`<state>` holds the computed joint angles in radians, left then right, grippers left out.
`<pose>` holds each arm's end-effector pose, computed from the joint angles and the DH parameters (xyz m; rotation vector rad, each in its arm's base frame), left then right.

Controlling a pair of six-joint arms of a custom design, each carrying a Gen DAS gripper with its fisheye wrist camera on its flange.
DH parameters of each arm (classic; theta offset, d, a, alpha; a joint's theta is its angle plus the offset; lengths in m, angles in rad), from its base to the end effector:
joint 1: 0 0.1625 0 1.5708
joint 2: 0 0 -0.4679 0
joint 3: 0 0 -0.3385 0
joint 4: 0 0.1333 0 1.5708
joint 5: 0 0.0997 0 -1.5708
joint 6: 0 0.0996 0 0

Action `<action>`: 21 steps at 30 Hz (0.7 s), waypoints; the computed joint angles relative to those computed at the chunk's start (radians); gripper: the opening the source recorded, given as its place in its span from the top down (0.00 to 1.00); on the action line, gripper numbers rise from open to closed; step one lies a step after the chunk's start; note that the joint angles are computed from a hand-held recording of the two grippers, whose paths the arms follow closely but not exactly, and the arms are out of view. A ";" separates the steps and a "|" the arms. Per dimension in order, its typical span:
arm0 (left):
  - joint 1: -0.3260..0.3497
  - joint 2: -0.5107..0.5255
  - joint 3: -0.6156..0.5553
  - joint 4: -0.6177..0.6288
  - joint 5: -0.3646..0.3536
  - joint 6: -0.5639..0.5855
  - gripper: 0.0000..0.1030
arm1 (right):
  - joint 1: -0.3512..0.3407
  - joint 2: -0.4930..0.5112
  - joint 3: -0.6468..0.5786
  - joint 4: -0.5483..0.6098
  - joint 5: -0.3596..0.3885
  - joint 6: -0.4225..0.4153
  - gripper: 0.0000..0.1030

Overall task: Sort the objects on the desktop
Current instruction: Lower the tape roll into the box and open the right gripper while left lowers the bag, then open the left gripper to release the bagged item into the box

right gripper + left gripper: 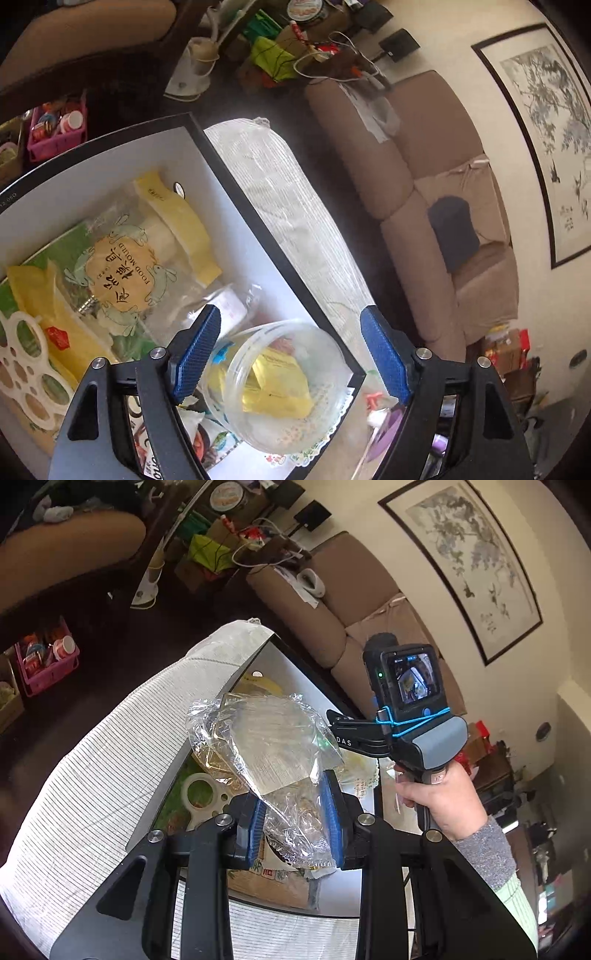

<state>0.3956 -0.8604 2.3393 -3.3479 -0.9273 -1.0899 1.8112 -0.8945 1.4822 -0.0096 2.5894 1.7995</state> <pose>-0.3454 -0.3535 0.1333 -0.0217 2.9414 -1.0740 0.1814 -0.5361 0.2277 0.8937 -1.6455 0.3032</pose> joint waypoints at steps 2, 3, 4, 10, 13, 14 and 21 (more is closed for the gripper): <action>0.007 0.011 -0.011 -0.012 -0.018 0.012 0.74 | 0.000 -0.005 -0.010 0.070 -0.020 0.099 0.22; 0.013 0.018 -0.018 -0.018 -0.033 0.022 0.74 | -0.001 -0.008 -0.010 0.109 -0.034 0.162 0.22; 0.020 0.028 -0.027 -0.027 -0.050 0.032 0.74 | -0.003 -0.019 -0.019 0.191 -0.062 0.260 0.22; 0.079 0.084 -0.131 0.042 -0.136 0.088 0.74 | -0.006 -0.154 0.042 0.482 -0.276 0.641 0.22; 0.118 0.110 -0.277 0.261 -0.124 0.180 0.74 | 0.003 -0.251 0.100 0.525 -0.339 0.687 0.22; 0.127 0.124 -0.335 0.353 -0.089 0.205 0.74 | 0.007 -0.280 0.124 0.521 -0.347 0.687 0.22; 0.212 0.289 -0.699 0.743 0.016 0.359 0.74 | -0.036 -0.417 0.199 0.522 -0.429 0.659 0.21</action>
<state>0.6079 -0.5713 1.6403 -2.6053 -0.9111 -0.7307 1.7750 -1.3120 1.6812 0.5127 2.1600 2.4583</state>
